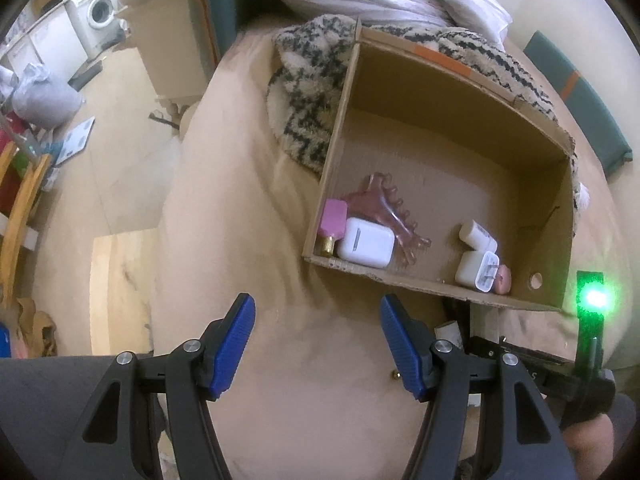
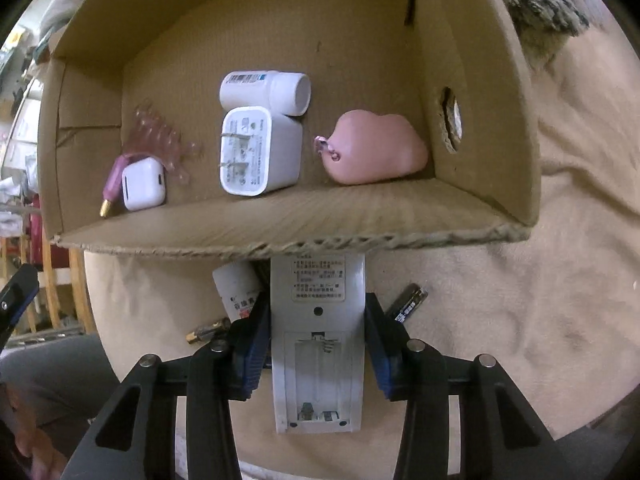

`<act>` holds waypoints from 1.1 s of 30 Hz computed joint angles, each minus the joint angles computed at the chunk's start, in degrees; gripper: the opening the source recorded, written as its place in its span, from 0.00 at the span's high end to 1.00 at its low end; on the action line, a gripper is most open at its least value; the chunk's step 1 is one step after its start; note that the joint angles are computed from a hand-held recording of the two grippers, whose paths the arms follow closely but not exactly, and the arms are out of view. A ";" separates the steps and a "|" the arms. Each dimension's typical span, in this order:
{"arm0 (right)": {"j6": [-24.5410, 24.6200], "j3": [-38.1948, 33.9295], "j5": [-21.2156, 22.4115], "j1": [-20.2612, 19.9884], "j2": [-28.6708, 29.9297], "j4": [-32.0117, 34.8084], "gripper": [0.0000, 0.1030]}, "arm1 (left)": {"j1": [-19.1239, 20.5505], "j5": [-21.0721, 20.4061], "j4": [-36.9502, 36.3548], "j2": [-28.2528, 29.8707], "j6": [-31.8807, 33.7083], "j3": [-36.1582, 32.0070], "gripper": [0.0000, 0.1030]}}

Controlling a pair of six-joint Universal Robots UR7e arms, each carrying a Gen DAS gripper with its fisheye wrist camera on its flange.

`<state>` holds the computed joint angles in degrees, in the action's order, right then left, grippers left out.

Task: Organize rigid objects
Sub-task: 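Grasp the white remote control with the right gripper, then grasp the AA battery with the left gripper while the right gripper holds the remote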

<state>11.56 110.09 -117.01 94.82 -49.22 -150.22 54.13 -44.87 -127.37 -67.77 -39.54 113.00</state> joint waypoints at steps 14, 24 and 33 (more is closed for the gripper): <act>-5.40 7.44 1.52 5.78 -7.93 -6.55 0.55 | 0.72 -0.99 1.11 0.40 -1.39 -0.24 0.40; -13.64 6.62 3.90 8.03 -12.31 -16.30 0.56 | 0.84 0.18 3.34 2.44 -0.86 -0.42 0.40; -23.72 7.14 0.68 9.01 -7.77 -36.54 0.56 | 2.03 -2.93 2.87 3.92 -1.69 -0.06 0.40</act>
